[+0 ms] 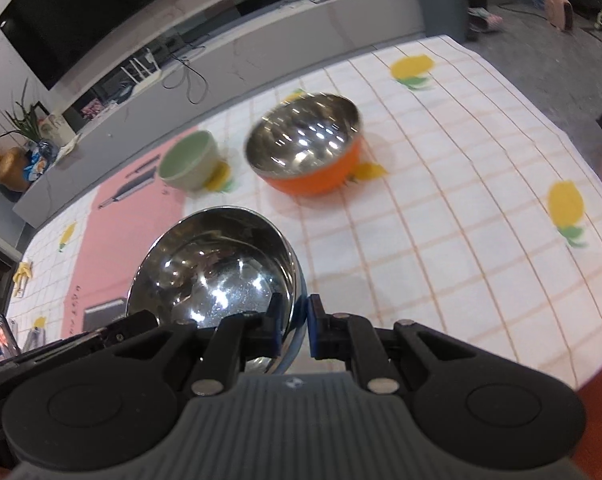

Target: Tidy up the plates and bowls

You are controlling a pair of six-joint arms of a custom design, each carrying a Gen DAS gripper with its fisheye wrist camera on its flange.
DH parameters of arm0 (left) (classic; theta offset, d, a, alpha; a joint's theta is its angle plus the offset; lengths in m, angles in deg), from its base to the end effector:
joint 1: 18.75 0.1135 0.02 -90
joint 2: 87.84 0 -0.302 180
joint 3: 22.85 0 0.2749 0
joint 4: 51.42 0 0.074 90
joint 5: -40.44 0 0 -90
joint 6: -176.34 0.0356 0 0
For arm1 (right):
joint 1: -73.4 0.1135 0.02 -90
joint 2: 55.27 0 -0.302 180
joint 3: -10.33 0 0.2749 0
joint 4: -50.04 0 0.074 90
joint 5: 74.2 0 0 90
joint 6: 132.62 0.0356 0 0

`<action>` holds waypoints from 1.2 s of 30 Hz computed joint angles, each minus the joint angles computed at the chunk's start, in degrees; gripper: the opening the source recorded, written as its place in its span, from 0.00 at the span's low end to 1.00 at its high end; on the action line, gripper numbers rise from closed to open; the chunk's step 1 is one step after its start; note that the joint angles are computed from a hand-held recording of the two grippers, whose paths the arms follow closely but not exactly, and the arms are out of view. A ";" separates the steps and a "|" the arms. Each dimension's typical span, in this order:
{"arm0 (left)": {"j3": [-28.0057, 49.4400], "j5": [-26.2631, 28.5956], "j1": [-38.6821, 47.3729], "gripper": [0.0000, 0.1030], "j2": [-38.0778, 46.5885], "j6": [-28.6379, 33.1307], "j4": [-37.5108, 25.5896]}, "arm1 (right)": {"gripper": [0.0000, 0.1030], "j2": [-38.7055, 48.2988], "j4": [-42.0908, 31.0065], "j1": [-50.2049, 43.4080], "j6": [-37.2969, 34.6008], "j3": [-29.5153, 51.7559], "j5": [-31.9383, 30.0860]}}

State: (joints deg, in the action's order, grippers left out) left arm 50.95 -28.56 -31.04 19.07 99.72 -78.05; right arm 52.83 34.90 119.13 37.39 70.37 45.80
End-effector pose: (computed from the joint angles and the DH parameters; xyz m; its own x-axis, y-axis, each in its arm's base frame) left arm 0.3804 -0.0959 0.1597 -0.7342 0.3811 -0.5619 0.5603 0.8075 -0.1845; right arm 0.2534 0.2345 0.1025 -0.5638 0.6435 -0.5177 0.5333 0.7623 0.3666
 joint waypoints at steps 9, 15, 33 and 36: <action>-3.56 -1.47 -1.14 0.09 0.34 -0.29 1.29 | 0.10 2.20 2.47 0.44 2.64 -2.45 -1.32; -4.21 -2.59 -0.84 0.09 0.51 0.36 1.46 | 0.10 3.83 4.66 0.38 1.87 -2.64 -2.83; -4.52 -0.70 -0.14 0.18 0.49 -0.01 2.80 | 0.34 4.59 4.46 0.56 2.16 -2.42 -2.71; -4.66 1.10 0.48 0.24 -0.49 0.21 3.28 | 0.39 3.39 3.47 1.04 1.88 -2.54 -1.22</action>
